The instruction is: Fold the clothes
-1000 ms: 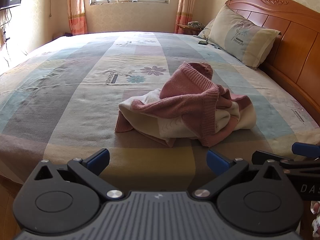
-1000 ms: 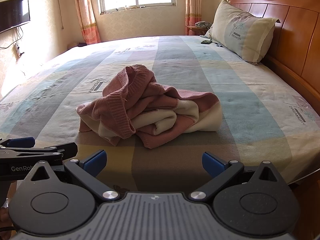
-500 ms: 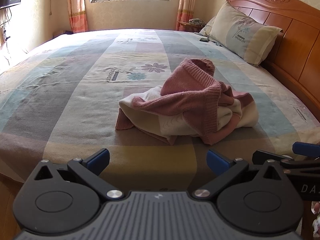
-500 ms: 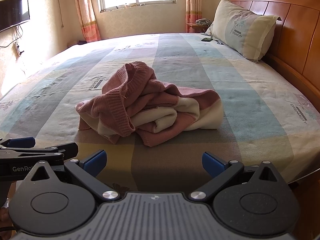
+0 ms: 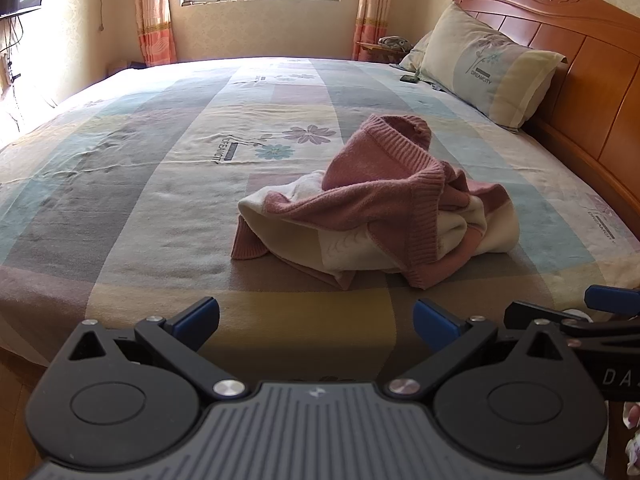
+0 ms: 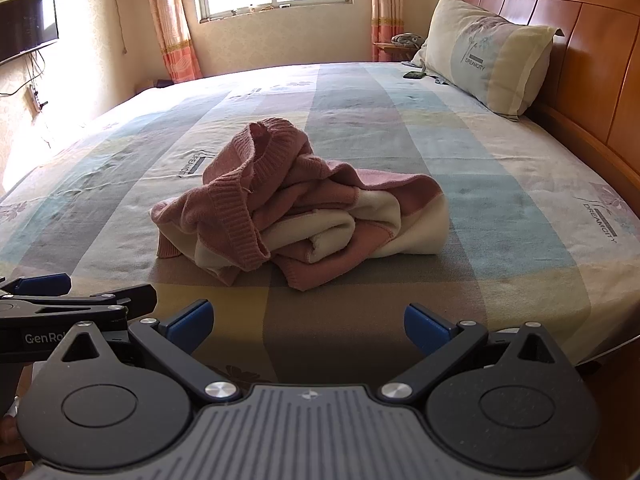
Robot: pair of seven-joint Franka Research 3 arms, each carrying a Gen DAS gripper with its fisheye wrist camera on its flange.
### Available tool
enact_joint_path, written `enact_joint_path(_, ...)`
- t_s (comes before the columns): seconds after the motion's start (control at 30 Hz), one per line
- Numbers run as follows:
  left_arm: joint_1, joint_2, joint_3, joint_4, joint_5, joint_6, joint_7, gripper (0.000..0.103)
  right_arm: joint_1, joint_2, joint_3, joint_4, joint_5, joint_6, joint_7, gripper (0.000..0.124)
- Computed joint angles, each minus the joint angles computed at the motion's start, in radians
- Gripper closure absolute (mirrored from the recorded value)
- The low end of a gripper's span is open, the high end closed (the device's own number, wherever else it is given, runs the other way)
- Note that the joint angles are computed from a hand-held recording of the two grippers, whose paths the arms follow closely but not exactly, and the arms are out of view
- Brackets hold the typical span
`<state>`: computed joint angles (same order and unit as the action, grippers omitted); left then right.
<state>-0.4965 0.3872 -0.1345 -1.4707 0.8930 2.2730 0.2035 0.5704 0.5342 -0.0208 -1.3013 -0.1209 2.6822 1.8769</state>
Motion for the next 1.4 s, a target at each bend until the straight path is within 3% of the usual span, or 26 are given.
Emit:
enact_joint_path(1.07,0.004,0.049,0.003,0.053,-0.06,-0.019,0.057,0.001,-0.006,0.054,0.007,0.088,0.012,-0.087,-0.018,0.021)
enact_joint_path(1.4,0.008,0.115,0.02,0.15,-0.125,-0.044,0.127,0.001,-0.023,0.155,0.013,0.262,0.052,-0.184,-0.05,0.021)
